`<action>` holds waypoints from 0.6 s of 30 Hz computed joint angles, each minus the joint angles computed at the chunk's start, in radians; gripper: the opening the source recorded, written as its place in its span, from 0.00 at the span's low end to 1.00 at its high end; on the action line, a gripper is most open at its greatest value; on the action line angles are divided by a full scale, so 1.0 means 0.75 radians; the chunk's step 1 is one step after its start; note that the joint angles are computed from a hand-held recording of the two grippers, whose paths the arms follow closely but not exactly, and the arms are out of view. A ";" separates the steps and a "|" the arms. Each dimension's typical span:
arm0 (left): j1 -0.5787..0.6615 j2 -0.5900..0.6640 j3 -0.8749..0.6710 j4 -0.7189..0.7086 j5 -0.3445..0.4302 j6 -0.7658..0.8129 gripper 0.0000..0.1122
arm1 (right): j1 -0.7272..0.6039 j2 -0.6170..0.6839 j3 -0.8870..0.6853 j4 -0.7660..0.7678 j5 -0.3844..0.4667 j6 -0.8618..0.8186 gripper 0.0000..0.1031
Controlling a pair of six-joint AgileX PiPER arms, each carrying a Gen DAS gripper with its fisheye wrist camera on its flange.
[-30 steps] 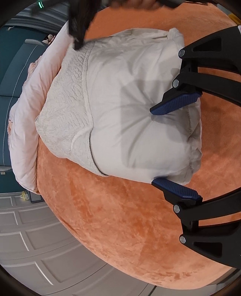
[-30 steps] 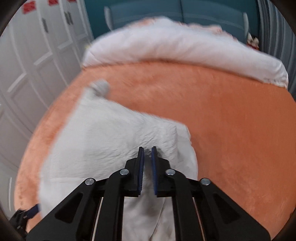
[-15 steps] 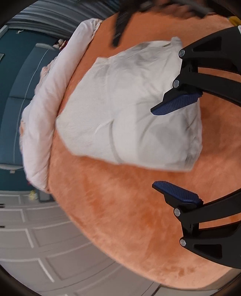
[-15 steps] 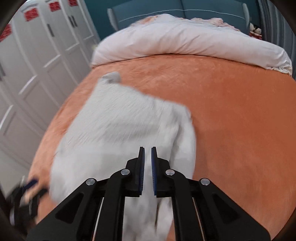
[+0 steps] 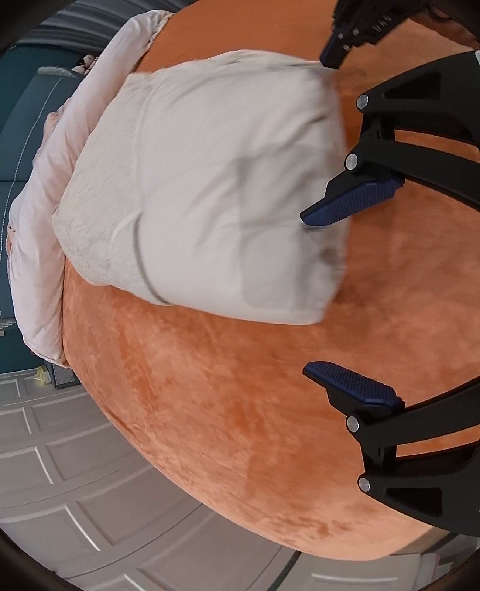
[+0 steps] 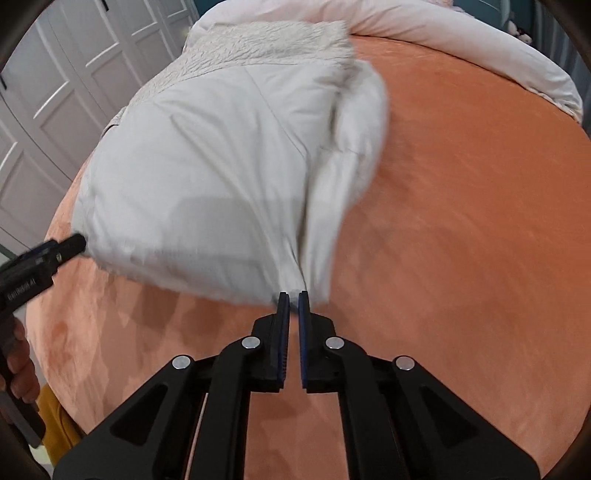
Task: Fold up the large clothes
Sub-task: 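Release the folded jacket and withdraw both tools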
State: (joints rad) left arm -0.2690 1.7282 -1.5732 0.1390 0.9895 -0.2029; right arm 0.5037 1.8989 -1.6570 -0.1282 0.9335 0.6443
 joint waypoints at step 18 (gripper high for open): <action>-0.223 -0.354 0.531 0.178 -0.105 -0.383 0.66 | 0.329 -0.281 0.433 -0.540 -0.070 0.704 0.62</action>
State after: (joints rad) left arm -0.4366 1.4629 -1.1748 0.2725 0.9111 -0.4905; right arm 0.7503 1.6883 -1.3321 -0.5328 0.8812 1.1720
